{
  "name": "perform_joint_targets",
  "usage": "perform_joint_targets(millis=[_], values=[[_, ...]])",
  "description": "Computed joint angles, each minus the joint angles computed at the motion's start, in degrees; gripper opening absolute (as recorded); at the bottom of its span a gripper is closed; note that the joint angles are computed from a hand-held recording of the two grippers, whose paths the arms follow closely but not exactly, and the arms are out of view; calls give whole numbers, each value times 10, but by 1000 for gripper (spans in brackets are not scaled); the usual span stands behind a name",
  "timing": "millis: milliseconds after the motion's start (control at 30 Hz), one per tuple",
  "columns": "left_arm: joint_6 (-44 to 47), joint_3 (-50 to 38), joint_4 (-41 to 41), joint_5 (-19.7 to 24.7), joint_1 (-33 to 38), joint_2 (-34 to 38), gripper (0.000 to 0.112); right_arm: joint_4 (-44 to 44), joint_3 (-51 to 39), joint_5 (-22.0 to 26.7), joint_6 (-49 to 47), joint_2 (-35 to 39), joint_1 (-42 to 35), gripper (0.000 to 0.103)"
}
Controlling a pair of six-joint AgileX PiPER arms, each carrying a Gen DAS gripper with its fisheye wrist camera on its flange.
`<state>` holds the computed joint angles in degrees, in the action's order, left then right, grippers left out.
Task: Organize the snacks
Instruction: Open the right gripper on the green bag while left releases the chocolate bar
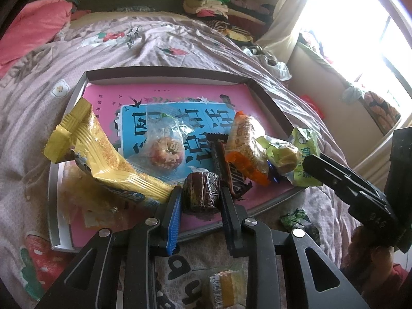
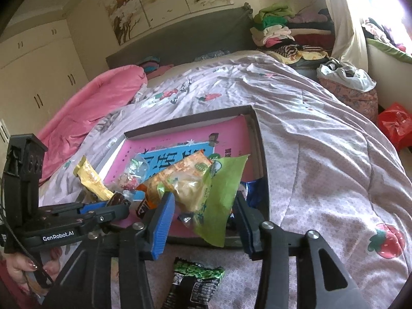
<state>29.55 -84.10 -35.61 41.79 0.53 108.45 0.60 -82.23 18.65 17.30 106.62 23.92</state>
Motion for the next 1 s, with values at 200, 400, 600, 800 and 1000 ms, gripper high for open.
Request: perform_joint_targets(millis=[200, 400, 600, 800, 1000], values=[[-1, -1, -4, 4, 1, -5, 33, -19, 4, -5, 21, -6, 1, 53], [5, 1, -13, 7, 4, -10, 37, -71, 9, -6, 73, -12, 8, 57], [9, 4, -21, 11, 6, -17, 43, -116, 14, -6, 119, -19, 13, 64], [10, 4, -24, 12, 8, -21, 48, -153, 13, -1, 150, -22, 19, 65], [10, 6, -27, 11, 9, -29, 56, -205, 10, 9, 197, -23, 27, 67]])
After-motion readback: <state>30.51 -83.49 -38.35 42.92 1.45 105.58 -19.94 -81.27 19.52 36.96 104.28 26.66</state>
